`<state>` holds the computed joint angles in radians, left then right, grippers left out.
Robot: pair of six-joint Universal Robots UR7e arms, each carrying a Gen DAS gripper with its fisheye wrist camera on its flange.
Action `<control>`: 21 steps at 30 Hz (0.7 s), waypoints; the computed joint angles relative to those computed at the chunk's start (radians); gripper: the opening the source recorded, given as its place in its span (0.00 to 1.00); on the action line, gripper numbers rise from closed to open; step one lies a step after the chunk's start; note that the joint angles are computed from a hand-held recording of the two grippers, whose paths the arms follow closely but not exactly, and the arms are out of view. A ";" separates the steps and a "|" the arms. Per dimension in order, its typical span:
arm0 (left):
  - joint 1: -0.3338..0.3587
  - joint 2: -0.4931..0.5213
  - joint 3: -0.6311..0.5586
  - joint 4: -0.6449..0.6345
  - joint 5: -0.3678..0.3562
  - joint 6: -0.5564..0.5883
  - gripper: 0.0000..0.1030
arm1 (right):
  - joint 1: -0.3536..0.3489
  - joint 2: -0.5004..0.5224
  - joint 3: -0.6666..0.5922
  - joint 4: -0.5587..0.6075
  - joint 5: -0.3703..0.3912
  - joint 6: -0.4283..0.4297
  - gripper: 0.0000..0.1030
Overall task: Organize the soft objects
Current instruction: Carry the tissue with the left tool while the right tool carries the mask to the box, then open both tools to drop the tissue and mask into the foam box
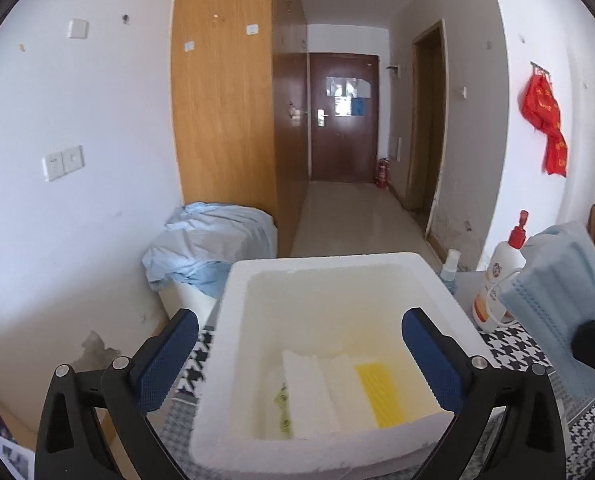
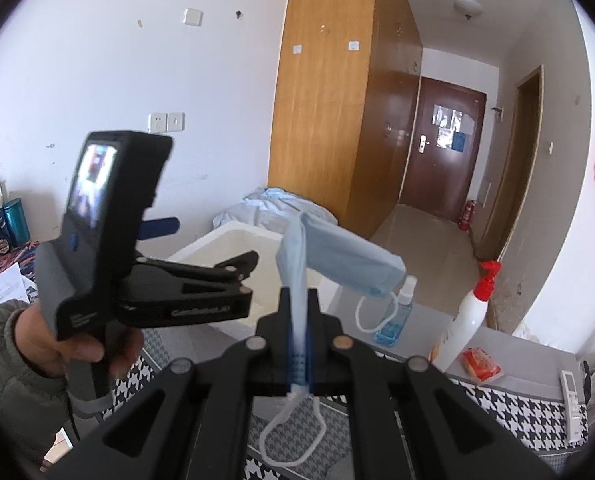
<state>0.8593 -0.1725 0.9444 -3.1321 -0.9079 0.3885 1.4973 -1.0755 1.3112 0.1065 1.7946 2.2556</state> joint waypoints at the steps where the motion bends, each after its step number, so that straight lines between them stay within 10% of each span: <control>1: 0.000 -0.008 0.014 -0.011 0.005 0.000 0.99 | 0.003 0.004 -0.006 0.004 0.002 0.000 0.07; 21: 0.003 -0.152 0.260 -0.306 0.071 0.007 0.99 | 0.043 0.118 -0.186 0.112 -0.014 -0.004 0.07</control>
<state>0.8624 -0.3245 1.2042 -3.4378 -0.8368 0.3950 1.5401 -0.9578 1.1248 0.2184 1.7808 2.2514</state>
